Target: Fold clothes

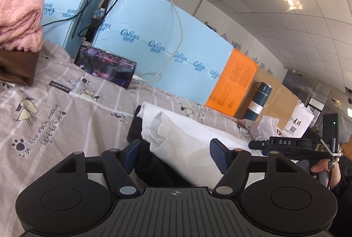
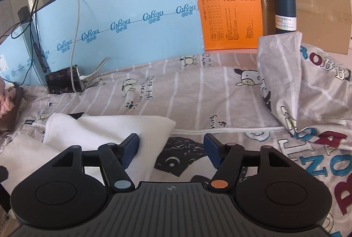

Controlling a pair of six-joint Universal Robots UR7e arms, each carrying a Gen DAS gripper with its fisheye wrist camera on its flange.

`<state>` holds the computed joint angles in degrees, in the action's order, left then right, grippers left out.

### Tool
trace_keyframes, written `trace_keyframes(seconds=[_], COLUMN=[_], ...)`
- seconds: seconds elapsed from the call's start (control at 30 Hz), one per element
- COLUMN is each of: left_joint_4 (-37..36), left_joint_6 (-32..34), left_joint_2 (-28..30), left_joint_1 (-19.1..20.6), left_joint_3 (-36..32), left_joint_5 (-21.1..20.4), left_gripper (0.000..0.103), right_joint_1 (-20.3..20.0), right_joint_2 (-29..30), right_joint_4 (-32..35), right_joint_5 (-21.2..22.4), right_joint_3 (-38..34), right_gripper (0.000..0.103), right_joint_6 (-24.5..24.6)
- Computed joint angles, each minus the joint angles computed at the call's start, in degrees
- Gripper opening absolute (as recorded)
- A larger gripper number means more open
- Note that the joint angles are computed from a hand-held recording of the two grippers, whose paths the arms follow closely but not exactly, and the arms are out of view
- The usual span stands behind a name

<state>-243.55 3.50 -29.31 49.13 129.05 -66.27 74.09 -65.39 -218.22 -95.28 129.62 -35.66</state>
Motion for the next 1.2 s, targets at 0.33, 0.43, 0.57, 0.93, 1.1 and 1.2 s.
trace_keyframes(seconds=[0.33, 0.43, 0.57, 0.93, 1.1, 1.2], left_joint_4=[7.73, 9.56, 10.51, 11.29, 11.28, 11.42], left_joint_6=[-6.33, -7.89, -9.14, -11.03, -11.34, -11.48], left_joint_2=[-2.44, -2.81, -2.99, -3.02, -3.01, -3.02], left_joint_1=[3.96, 4.52, 5.03, 5.84, 5.98, 6.2], left_joint_3=[-2.08, -2.35, -2.61, -3.29, -3.38, -3.52], left_joint_5=[-5.02, -5.27, -5.61, -6.48, -6.64, -7.2], left_gripper=[0.079, 0.079, 0.079, 0.079, 0.079, 0.081], right_joint_1=[-3.79, -3.39, -2.28, -5.34, -6.33, -6.38], right_joint_2=[2.69, 6.11, 14.23, 29.9, 36.84, 32.6], right_joint_4=[-1.63, -5.63, -14.2, -24.97, -28.43, -30.18], right_joint_5=[-11.38, -14.39, -22.12, -31.3, -33.76, -31.83], right_joint_3=[-8.94, -13.93, -25.64, -62.79, -82.43, -75.24], right_gripper=[0.069, 0.068, 0.068, 0.067, 0.067, 0.069], right_joint_6=[-1.28, -6.75, -19.36, -42.38, -49.13, -42.95])
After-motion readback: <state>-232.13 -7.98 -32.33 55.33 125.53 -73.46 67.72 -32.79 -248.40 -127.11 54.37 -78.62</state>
